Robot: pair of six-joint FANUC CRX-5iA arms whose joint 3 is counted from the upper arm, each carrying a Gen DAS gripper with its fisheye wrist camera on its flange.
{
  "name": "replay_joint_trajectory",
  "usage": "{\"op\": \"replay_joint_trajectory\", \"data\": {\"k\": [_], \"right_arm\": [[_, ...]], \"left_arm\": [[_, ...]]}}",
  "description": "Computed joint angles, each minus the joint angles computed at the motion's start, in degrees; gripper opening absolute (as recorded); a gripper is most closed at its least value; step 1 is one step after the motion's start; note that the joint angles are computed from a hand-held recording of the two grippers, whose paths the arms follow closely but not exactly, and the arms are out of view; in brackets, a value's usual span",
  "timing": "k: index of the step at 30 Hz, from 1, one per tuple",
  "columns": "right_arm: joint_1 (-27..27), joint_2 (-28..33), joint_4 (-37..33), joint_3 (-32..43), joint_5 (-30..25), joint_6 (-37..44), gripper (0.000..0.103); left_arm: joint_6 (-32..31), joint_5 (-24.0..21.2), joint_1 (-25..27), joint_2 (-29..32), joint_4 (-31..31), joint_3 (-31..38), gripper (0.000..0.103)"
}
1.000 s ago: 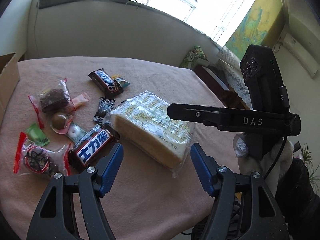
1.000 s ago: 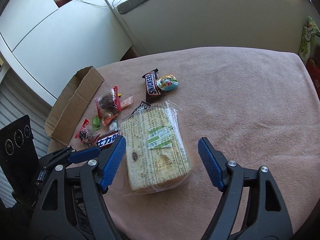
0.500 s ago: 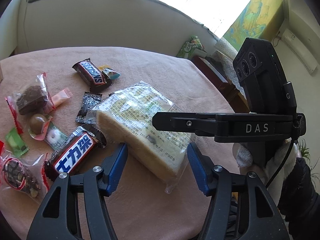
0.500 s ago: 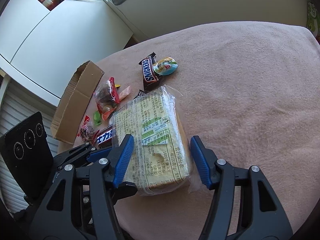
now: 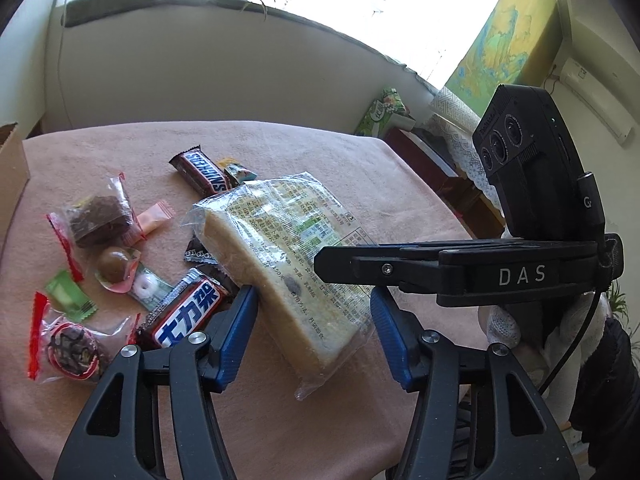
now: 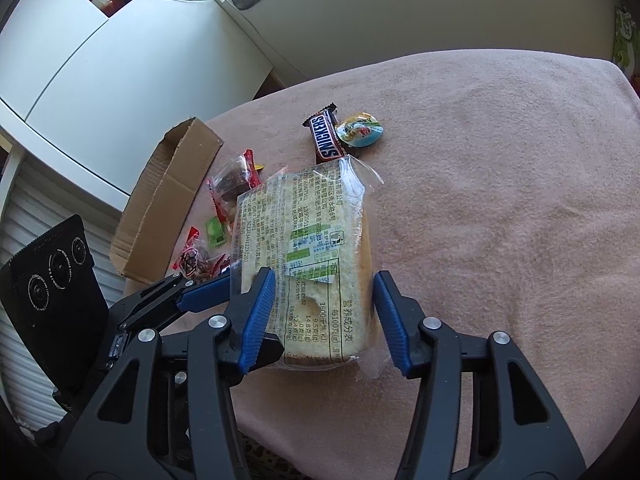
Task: Organize snacks
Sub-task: 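Carry the bread loaf with the right tool into the cardboard box and open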
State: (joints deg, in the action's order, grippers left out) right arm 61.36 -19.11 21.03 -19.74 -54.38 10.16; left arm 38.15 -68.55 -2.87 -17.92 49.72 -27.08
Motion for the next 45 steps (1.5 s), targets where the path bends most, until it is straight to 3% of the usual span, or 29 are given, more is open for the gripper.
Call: {"op": "replay_joint_trajectory", "data": {"k": [18,23,45], "right_arm": [[0.08,11.69,0.81,14.65,0.82,8.39,0.053],[-0.62,15.83,-1.18,19.22,1.84,11.87,0.053],[-3.48,33.1,-12.77,41.31,2.04,28.27,0.053]], "left_arm": [[-8.45,-2.35,14.52,-5.44,8.05,-3.8,0.057],[-8.41,-0.37,16.04,-6.05,8.78,-4.06,0.057],[-10.48,-1.38,29.21,-5.12,14.01,-5.51,0.057]]}}
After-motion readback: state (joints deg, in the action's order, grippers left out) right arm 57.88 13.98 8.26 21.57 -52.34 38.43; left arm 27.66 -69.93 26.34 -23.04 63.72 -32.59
